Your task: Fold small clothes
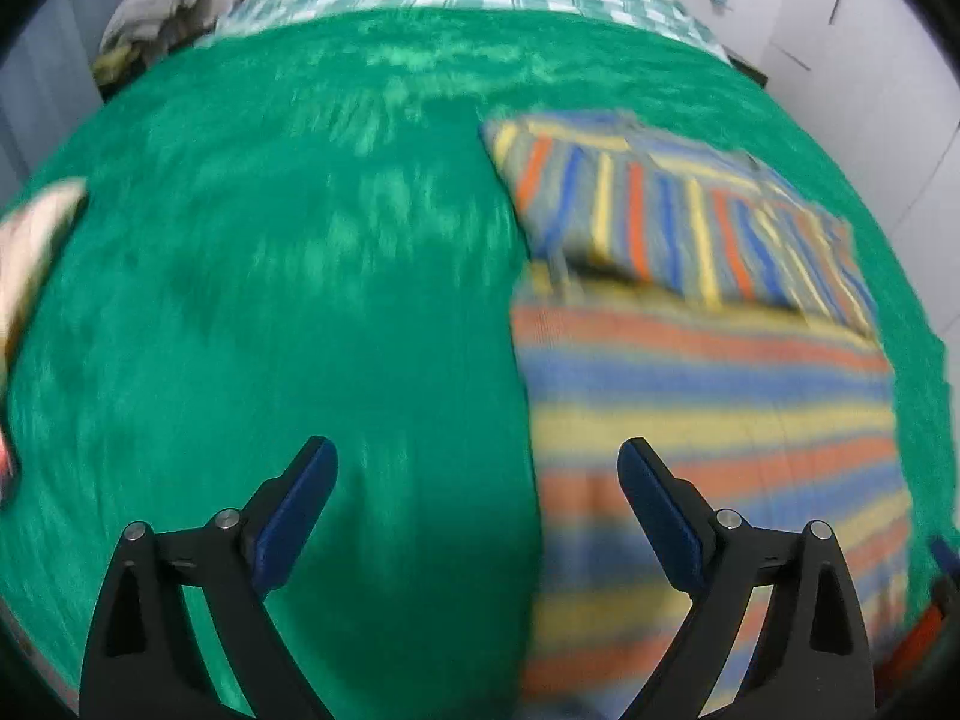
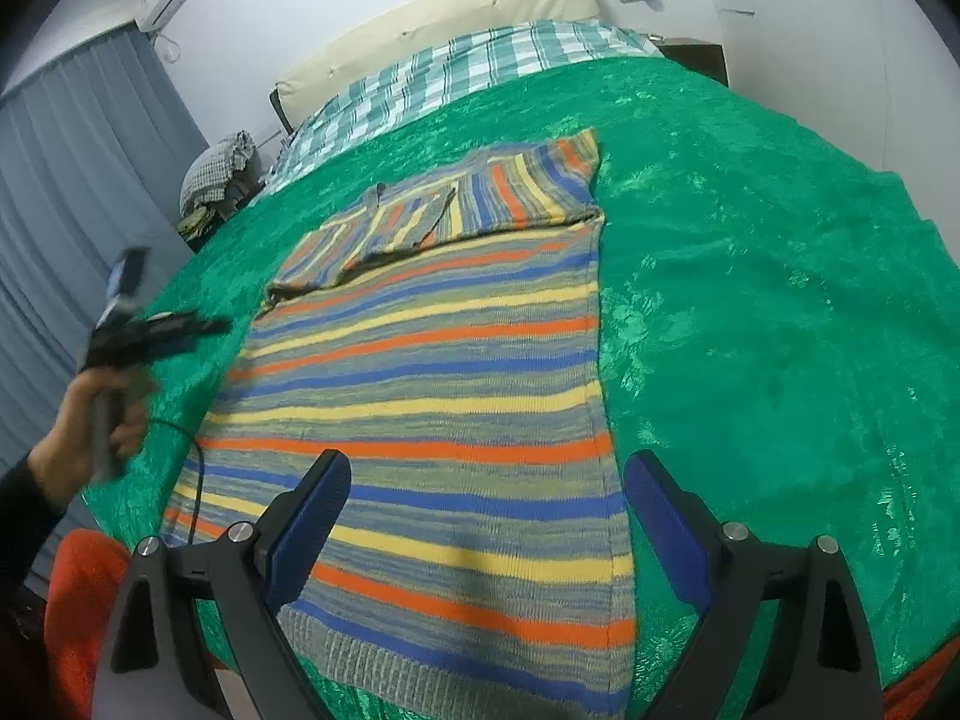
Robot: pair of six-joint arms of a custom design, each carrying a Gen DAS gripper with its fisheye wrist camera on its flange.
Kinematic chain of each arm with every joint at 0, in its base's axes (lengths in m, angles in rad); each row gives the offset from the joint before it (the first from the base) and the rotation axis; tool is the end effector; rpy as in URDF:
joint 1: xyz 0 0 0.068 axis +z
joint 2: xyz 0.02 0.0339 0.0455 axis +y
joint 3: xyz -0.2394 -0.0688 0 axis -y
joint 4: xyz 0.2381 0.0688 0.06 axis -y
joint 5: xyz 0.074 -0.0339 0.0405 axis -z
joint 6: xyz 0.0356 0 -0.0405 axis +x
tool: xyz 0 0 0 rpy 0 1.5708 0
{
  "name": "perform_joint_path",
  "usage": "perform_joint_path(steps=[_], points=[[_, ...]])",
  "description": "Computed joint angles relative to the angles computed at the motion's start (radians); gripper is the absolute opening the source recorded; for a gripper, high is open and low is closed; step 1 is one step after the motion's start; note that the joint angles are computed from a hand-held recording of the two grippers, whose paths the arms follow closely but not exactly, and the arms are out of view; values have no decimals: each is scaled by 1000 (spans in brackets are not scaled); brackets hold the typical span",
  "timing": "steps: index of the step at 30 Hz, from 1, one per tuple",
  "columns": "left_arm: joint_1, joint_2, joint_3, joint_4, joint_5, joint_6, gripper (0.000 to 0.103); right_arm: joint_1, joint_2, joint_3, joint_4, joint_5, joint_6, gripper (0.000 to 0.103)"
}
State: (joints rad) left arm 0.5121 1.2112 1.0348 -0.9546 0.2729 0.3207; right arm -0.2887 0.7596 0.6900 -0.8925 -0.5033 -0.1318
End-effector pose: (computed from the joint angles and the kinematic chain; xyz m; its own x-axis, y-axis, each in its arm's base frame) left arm 0.2024 0.1028 0.2569 -0.8658 -0.1384 -0.4809 -0.1042 0.9898 -0.0972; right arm 0.1470 -0.0257 0.2354 -0.7777 0.1109 -0.6188 -0.1182 0.9410 0.3171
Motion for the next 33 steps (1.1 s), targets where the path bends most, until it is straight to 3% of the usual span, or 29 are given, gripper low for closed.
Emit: perform_joint_path(steps=[6,9,15,21,27,33], points=[[272,-382,-248,-212,156,152,96,63,-52,-7,6,115,8,92],[344,-452,-299,-225,173,193,96,88,-72,-19,20,194,18,92],[346,-444,-299,-179,200,180,96,132,-101,-41,42,305,46,92],[312,-501,-324,-159,163,157,96,135,-146,-55,24,363,21,92],[327,-507,-323,-153,161,148,96,52,-91,-8,-22,275,9,92],[334,-461,-323,-109,169,106,96,105,259,336,-59,13,89,92]])
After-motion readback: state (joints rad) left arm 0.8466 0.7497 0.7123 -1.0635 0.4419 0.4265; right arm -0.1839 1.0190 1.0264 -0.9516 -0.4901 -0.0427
